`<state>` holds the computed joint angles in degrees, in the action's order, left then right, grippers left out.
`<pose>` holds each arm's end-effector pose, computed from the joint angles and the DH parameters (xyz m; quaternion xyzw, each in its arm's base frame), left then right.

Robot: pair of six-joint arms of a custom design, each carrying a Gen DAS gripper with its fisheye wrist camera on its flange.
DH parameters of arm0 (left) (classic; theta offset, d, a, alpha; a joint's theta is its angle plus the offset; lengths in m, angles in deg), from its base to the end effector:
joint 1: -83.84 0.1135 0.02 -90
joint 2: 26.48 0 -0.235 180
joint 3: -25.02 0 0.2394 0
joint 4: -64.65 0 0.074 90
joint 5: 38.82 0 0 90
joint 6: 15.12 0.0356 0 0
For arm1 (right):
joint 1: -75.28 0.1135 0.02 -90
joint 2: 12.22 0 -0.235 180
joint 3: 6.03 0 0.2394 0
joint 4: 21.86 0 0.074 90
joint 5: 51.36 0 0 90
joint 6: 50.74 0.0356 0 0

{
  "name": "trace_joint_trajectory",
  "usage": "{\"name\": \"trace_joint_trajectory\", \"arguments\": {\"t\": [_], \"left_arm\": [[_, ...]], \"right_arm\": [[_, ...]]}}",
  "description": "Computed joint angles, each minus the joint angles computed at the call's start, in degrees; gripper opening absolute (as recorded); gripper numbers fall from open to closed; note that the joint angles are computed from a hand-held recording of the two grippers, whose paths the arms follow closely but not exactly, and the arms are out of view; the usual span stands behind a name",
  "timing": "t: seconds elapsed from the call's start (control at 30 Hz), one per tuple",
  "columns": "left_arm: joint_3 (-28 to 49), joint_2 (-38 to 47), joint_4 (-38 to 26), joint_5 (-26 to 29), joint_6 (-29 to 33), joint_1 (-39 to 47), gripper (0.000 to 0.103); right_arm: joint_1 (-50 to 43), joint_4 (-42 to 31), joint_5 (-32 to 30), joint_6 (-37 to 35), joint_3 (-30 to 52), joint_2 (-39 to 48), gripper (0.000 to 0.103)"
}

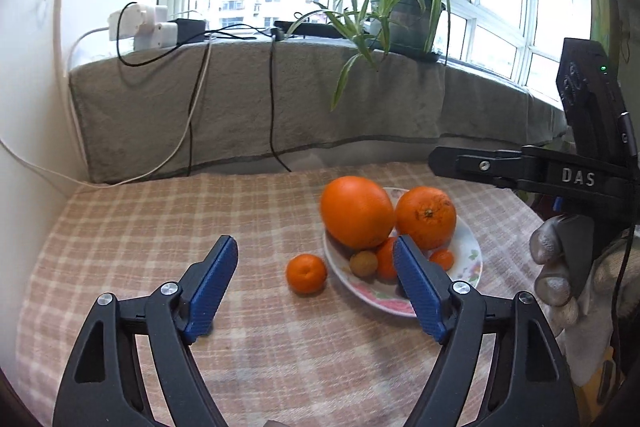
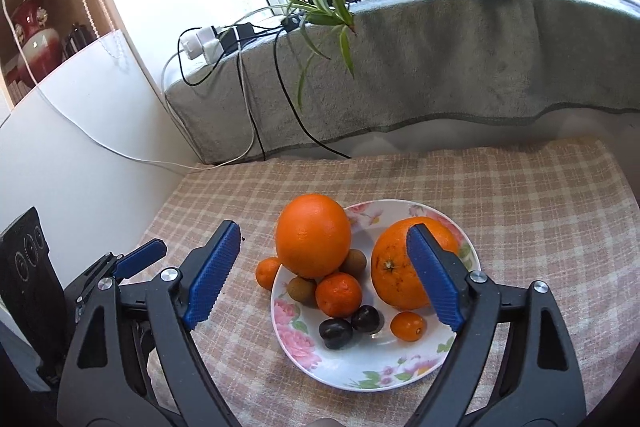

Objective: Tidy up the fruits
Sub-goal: 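Move the left tool to the dark plum while the right tool approaches the tangerine, then close the left tool on the dark plum while the right tool closes on the tangerine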

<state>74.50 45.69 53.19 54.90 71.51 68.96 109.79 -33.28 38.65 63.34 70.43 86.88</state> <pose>0.2503 -0.0689 0.1834 0.1037 0.8771 -0.1025 0.4576 0.3040 0.2090 0.1920 -0.0802 0.8795 0.2294 0.4091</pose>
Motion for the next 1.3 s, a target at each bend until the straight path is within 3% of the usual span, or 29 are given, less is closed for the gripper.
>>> {"name": "trace_joint_trajectory", "arguments": {"t": [0.17,0.27,0.33,0.5,0.63,0.77,0.93,1.07,1.13,1.3], "left_arm": [[-2.5,-3.0,-1.4,0.7,2.1,3.5,0.080],[-3.8,-4.5,-2.7,1.7,3.6,6.4,0.080],[-4.6,-5.1,-3.3,2.3,4.6,8.1,0.080],[-6.7,-6.7,-4.2,3.8,6.4,11.9,0.080],[-7.3,-5.4,-3.5,6.6,6.8,14.6,0.080],[-7.1,-3.0,-2.7,8.1,6.8,16.1,0.077],[-5.9,0.6,-2.1,10.8,6.4,17.8,0.062],[-4.7,3.7,-1.7,12.0,6.5,18.6,0.055],[-3.8,5.4,-1.8,12.8,6.5,19.2,0.050],[-1.1,9.5,-2.4,14.5,6.8,20.4,0.042]], "right_arm": [[2.8,1.4,1.9,-3.5,-0.5,-1.3,0.088],[4.8,2.6,3.5,-6.8,-0.7,-1.9,0.101],[6.1,2.8,4.6,-9.6,-0.3,-1.9,0.103],[9.2,-2.4,8.2,-17.1,4.4,0.6,0.103],[10.1,-8.2,7.7,-21.6,9.6,4.2,0.103],[11.4,-14.4,7.2,-28.2,16.1,9.1,0.092],[12.1,-24.0,5.0,-34.1,27.1,16.9,0.074],[12.0,-31.6,3.8,-37.6,37.4,24.6,0.065],[11.4,-36.0,2.9,-38.6,43.5,28.7,0.055],[10.5,-48.4,1.4,-42.0,61.3,40.0,0.054]]}}
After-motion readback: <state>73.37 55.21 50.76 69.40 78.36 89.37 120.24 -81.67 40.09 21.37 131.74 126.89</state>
